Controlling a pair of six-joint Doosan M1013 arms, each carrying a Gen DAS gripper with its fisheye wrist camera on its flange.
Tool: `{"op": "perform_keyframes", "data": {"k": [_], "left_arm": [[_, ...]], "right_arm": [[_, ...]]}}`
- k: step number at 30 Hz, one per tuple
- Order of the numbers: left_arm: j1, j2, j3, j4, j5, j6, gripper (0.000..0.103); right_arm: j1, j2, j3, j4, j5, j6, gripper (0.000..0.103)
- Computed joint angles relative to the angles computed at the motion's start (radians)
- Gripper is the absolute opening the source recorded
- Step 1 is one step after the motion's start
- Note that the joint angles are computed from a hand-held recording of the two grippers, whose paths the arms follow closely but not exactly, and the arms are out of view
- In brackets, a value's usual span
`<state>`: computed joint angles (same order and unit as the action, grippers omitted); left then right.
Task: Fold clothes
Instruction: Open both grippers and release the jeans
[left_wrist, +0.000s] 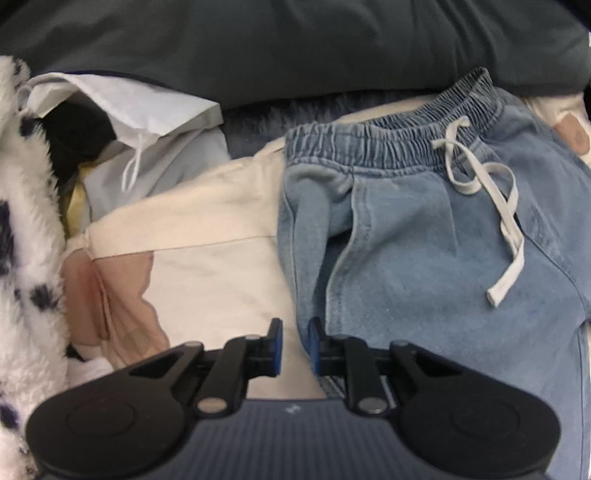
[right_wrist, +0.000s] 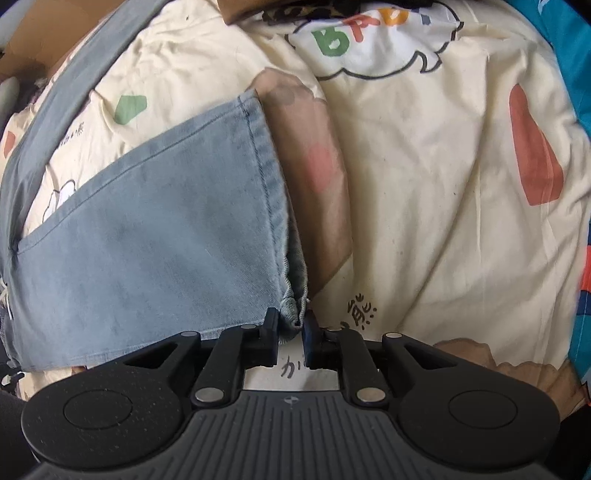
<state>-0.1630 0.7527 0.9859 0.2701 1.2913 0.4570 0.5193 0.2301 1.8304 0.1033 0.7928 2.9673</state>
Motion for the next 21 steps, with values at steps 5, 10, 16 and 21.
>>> {"op": "perform_keyframes", "data": {"k": [5, 10, 16, 21], "left_arm": [[-0.015, 0.008, -0.037, 0.049, 0.024, 0.005, 0.019], [-0.028, 0.035, -0.102, 0.086, 0.044, 0.021, 0.026], [-0.049, 0.084, -0.213, 0.101, 0.056, 0.105, 0.028], [-0.070, 0.137, -0.322, 0.072, 0.036, 0.212, 0.028]], "right_arm": [[-0.005, -0.009, 0.017, 0.033, 0.015, -0.035, 0.015], [-0.004, -0.024, 0.040, -0.012, -0.030, 0.015, 0.017], [-0.018, -0.030, 0.036, -0.163, -0.094, 0.090, 0.017], [-0.046, -0.025, 0.028, -0.255, -0.142, 0.130, 0.017]]}}
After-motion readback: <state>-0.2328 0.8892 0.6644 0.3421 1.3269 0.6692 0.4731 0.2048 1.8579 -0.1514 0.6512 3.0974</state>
